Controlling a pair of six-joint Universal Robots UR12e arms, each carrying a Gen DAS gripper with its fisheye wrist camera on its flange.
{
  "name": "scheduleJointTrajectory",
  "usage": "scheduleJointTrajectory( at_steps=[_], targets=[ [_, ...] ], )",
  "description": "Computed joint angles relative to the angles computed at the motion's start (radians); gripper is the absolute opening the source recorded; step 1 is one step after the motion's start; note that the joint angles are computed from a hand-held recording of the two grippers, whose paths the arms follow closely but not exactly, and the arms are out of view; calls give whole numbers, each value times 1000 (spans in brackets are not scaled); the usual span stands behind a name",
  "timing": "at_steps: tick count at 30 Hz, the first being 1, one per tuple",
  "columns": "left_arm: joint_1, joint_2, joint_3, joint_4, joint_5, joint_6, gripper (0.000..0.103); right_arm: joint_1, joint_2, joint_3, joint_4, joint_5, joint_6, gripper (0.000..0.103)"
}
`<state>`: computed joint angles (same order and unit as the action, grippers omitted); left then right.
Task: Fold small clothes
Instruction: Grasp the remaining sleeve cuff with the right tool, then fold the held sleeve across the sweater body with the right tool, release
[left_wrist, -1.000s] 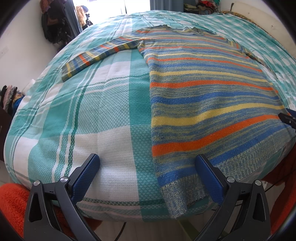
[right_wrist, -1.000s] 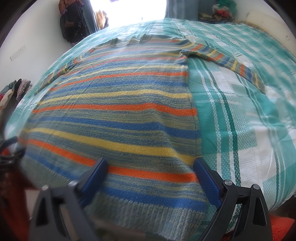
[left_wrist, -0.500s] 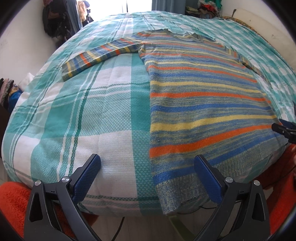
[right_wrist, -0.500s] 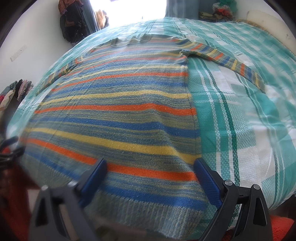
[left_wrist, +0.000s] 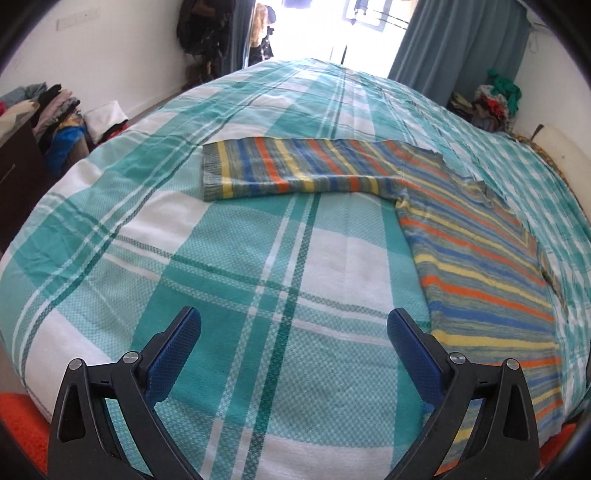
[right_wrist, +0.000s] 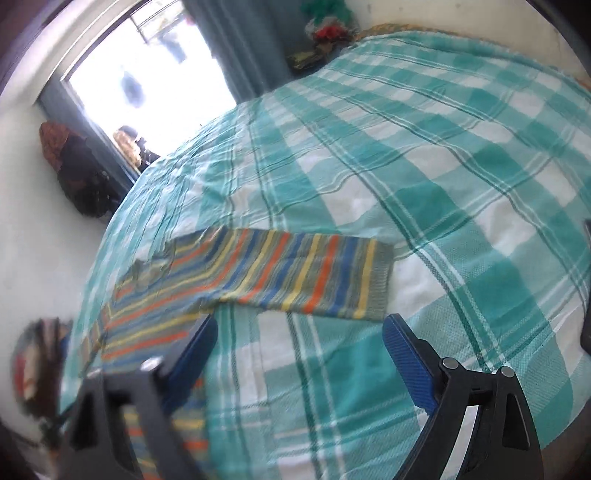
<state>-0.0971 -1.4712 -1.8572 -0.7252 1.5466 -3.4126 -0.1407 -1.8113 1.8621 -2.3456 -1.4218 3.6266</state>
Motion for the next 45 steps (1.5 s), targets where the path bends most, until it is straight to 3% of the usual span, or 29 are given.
scheduleJointTrajectory(
  at_steps=[2,4,6,9,11,13,14,15,16,17,21,25,26,30,32,33,36,38,41,42,45],
  targets=[
    [8,7,-24,1,14,-27,101,-67,19,20,-23,81,95,79],
    [12,9,-35,-17,22,-32,101,-102,43,44,-60,124,188,72],
    [6,7,-38,-9,43,-6,101,-108,74,52,-86,133,219,66],
    [-8,-1,-35,-9,75,13,102,-95,120,38,-84,86,215,61],
    [-13,-5,-37,-2,91,16,102,-90,146,30,-41,80,217,56],
    [-16,-8,-38,3,99,18,103,-65,164,11,23,11,183,36],
    [-16,-8,-39,5,99,19,103,-55,171,-4,54,-23,151,30],
    [-16,-9,-39,5,99,17,103,-53,174,-15,80,-37,130,12],
    [-16,-8,-39,5,99,17,103,-62,172,-16,87,-25,129,4],
    [-16,-9,-40,8,98,17,103,-66,165,-15,84,-22,143,2],
    [-15,-10,-41,16,96,16,103,-27,151,-58,52,-93,115,2],
    [-15,-10,-41,15,95,17,103,71,196,-181,-4,-63,-30,2],
    [-14,-10,-41,15,95,17,103,95,216,-214,-34,-12,-63,2],
    [-14,-8,-43,15,95,18,102,164,328,-303,-221,346,-85,6],
    [-14,-7,-43,14,95,17,103,197,383,-356,-184,401,-102,35],
    [-14,-7,-43,14,94,18,103,212,397,-368,-169,382,-101,46],
    [-14,-7,-46,20,93,18,102,219,397,-352,-163,329,-77,46],
    [-18,-8,-45,22,101,16,103,221,381,-346,-95,249,-107,46],
    [-22,-10,-46,25,111,17,103,225,372,-354,77,180,-248,42],
    [-22,-9,-47,27,111,17,103,231,371,-355,136,152,-308,36],
    [-21,-6,-51,32,111,14,103,277,375,-340,201,-73,-433,35]
  ],
)
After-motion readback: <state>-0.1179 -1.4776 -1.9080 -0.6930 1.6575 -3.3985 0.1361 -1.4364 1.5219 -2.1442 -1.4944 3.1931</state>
